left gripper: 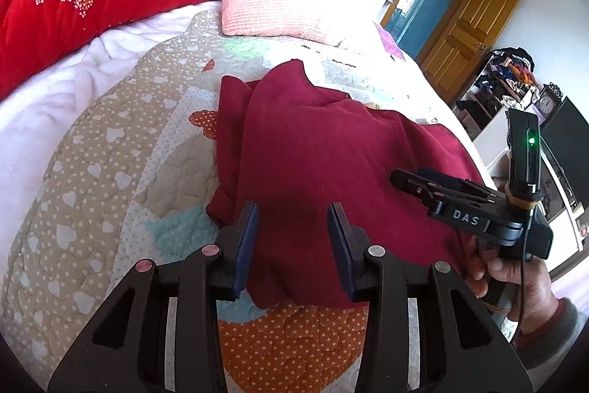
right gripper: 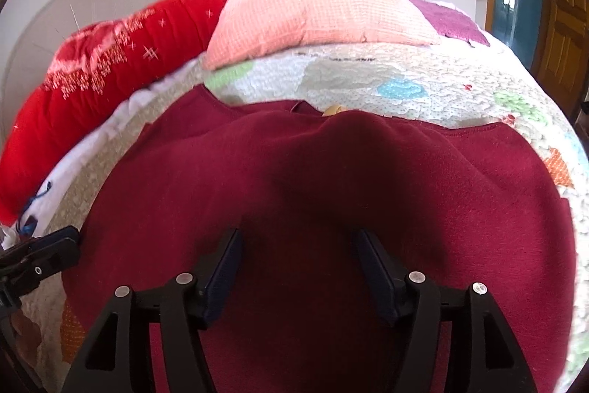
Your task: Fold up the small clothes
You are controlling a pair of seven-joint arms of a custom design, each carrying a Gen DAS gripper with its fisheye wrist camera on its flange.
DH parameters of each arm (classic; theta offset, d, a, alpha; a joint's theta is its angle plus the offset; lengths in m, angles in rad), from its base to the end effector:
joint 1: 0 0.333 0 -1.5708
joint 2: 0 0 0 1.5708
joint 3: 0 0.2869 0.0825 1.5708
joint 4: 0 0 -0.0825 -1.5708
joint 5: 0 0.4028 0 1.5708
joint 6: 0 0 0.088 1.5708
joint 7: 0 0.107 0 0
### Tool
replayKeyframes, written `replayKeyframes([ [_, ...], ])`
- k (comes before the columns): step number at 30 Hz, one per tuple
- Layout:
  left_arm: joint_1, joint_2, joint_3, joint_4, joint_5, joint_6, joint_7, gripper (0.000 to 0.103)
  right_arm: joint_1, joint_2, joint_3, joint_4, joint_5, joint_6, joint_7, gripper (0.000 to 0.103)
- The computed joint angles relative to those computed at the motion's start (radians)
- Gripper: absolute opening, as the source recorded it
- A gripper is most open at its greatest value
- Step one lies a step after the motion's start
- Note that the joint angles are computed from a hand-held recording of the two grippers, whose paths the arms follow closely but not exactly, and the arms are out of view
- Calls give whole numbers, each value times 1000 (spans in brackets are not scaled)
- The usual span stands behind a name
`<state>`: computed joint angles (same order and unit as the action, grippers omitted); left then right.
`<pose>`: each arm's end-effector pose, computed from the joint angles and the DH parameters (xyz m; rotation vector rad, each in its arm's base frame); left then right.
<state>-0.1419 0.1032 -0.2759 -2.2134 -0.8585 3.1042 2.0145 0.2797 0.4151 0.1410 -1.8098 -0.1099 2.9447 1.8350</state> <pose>0.5579 -0.1763 0.3631 -1.9015 1.9054 -1.0955 0.6377 0.2823 0.3628 -1.9218 1.5351 -0.4109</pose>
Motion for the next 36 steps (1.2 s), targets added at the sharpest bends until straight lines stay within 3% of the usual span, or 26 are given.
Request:
replayKeyframes([
  [2,8,0,-11,4,-40,4,32,49,-22,-2,26,-14,34,22,-15,71],
  [4,19,-3,-28,9,-119,10,95,58,-4,3,4,-42,21,91,11,73],
  [6,20,-7,-30,14,-182,12,142,59,24,-4,-27,-54,-14,107,43,73],
  [7,9,-8,-17,10,-157,17,116,59,22,-9,-23,-47,-16,81,51,73],
  [11,-11,-2,18,-4,-26,24,-13,59,-136,-15,175,-20,194,21,-116,73],
  [12,-7,-1,16,-3,-21,17,-20,59,-140,-13,181,-10,196,5,-117,73],
  [14,-8,-1,20,-6,10,11,-48,59,-82,-7,120,10,179,-11,-78,73],
  [19,1,-1,10,-9,32,14,-62,59,-67,12,103,14,218,13,-56,73],
  [21,3,1,10,-8,37,13,-69,59,-35,10,69,26,182,-2,-31,73],
  [26,12,8,10,-3,40,5,-82,59,-16,23,66,75,127,15,-74,71],
  [28,16,8,7,-3,34,4,-76,59,-2,46,63,118,100,1,-92,52],
  [29,17,9,7,-3,36,4,-76,59,20,68,47,159,75,-28,-90,48],
  [36,21,18,14,2,61,-10,-105,59,65,235,39,398,55,-139,-111,47],
])
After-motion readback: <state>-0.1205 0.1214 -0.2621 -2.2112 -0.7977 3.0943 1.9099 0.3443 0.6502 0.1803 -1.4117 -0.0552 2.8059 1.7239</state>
